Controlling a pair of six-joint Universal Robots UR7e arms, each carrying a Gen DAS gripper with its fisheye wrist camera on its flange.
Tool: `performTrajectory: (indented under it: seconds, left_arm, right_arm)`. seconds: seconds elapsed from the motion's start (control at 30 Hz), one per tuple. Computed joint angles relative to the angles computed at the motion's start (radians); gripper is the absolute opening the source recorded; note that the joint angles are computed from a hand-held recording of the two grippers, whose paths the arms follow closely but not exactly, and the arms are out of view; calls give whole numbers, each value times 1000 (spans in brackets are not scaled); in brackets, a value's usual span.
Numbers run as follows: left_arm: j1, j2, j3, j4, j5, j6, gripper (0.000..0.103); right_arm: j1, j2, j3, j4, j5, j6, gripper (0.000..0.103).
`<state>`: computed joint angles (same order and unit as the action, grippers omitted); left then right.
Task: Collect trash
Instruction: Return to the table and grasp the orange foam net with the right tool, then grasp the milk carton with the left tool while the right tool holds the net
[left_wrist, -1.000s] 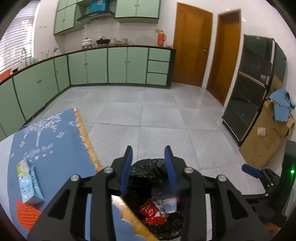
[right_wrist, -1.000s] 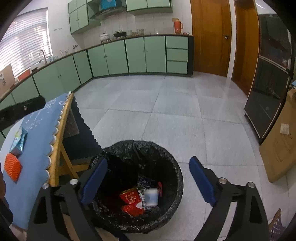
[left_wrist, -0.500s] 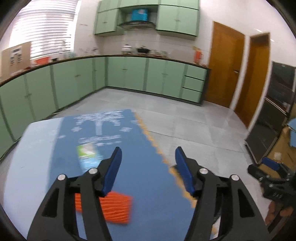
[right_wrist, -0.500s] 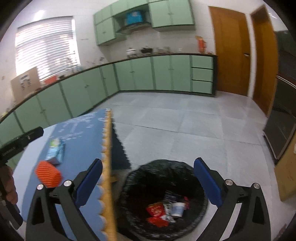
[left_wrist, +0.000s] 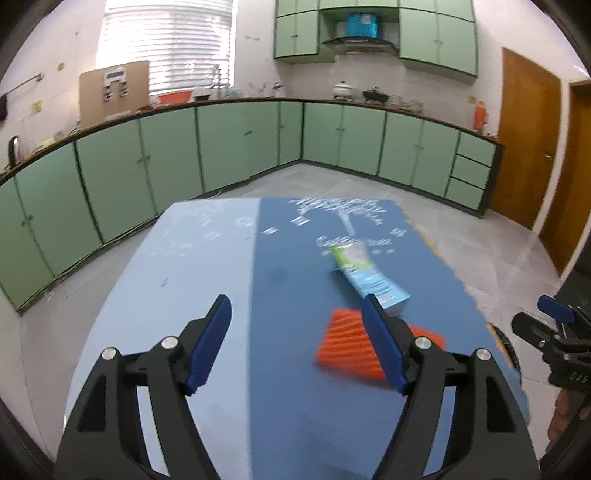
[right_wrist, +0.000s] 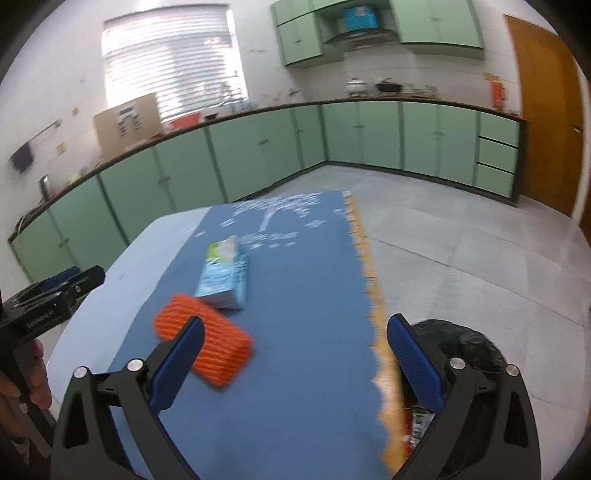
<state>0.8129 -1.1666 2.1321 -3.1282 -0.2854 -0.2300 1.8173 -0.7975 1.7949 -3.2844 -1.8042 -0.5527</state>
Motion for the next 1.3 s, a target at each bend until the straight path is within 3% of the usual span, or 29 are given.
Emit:
performTrajectory:
  seconds: [0.3,0.5,0.7,0.9,0.97,1.3]
  left_arm:
    - [22,-92,64,87,14,-88,71]
    - [32,-103,73,95,6,-97,71]
    - [45,-97,69,82,-4,-86,71]
    - [49,-91,64,87,-8,-93,71]
    - [49,-89,62,91,-11,-97,71]
    - [43,-46,38,47,-34,-67,71]
  right_arm:
    - [32,111,-78,81,-23,-24,96]
    - [36,153,-115,121,-50,-29,89]
    - [31,159,-132,207,-55,-25,66]
    - [31,163,-136,240,-64,-48,28]
    - [28,152,-133,262,-47,-51,10]
    - [24,70,-58,166,-12,-68,6]
